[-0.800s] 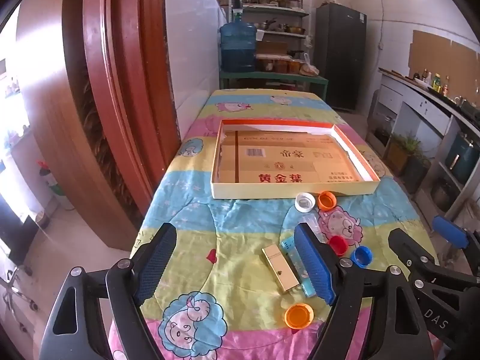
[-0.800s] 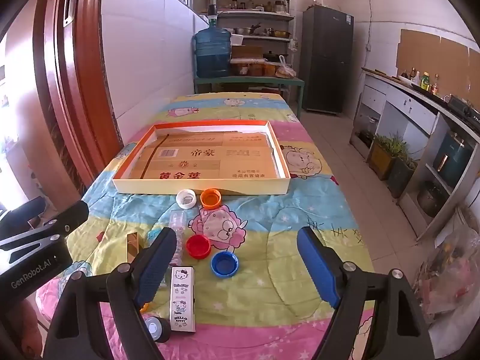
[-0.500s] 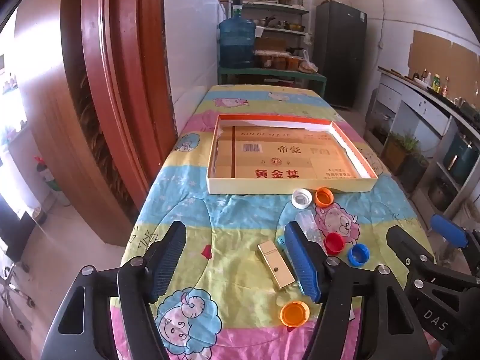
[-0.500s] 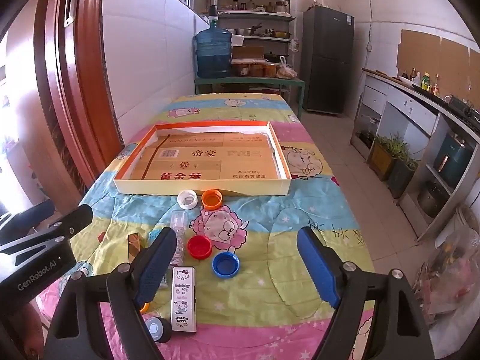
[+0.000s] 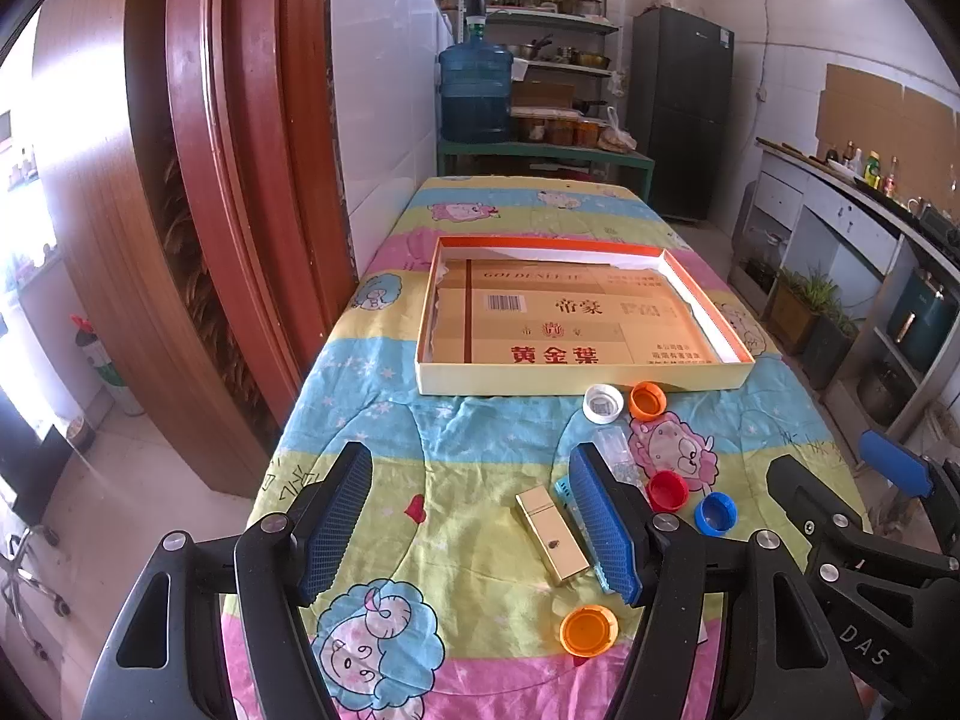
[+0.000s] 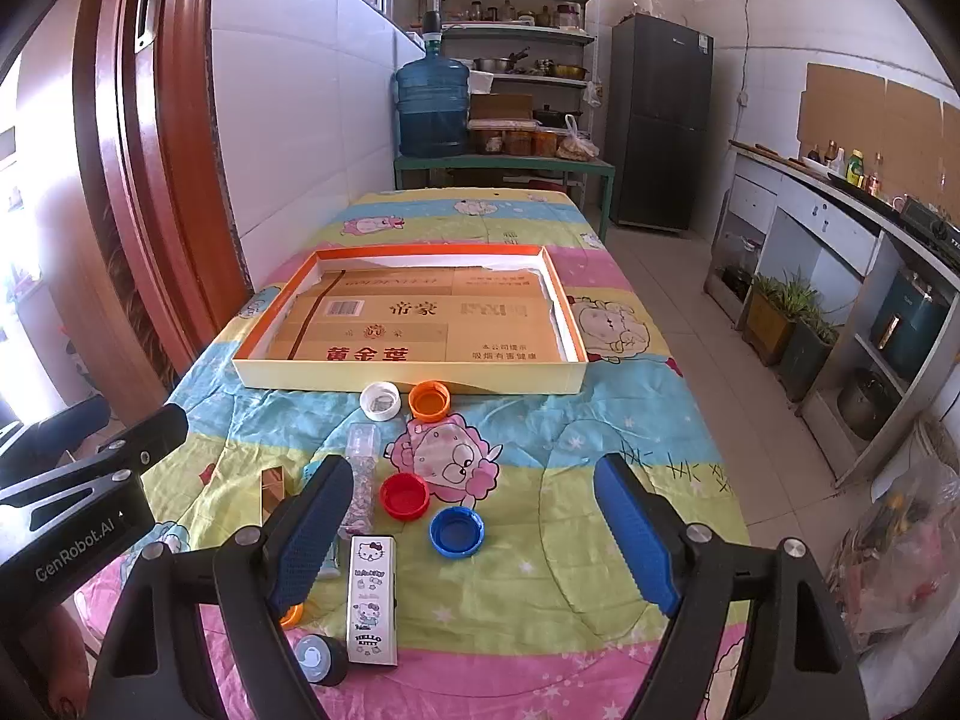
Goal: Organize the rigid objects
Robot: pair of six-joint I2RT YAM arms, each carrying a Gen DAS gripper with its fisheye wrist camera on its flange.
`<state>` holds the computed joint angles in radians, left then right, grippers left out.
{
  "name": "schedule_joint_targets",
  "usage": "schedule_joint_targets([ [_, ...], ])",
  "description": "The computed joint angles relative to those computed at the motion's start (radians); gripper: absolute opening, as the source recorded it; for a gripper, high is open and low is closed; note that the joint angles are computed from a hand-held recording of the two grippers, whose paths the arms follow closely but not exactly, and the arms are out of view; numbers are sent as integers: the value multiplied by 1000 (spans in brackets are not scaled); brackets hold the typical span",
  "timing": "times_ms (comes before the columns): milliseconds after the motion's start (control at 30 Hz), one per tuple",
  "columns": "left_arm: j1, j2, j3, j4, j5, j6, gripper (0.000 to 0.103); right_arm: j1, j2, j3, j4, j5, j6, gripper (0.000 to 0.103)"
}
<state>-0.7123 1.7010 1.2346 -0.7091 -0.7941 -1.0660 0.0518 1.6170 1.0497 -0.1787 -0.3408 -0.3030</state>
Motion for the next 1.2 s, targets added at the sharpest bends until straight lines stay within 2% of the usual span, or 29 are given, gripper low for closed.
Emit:
schedule_joint_targets([
  [1200, -7, -14, -8, -14, -6, -7, 70, -8, -2, -2, -9, -13, -4, 82],
])
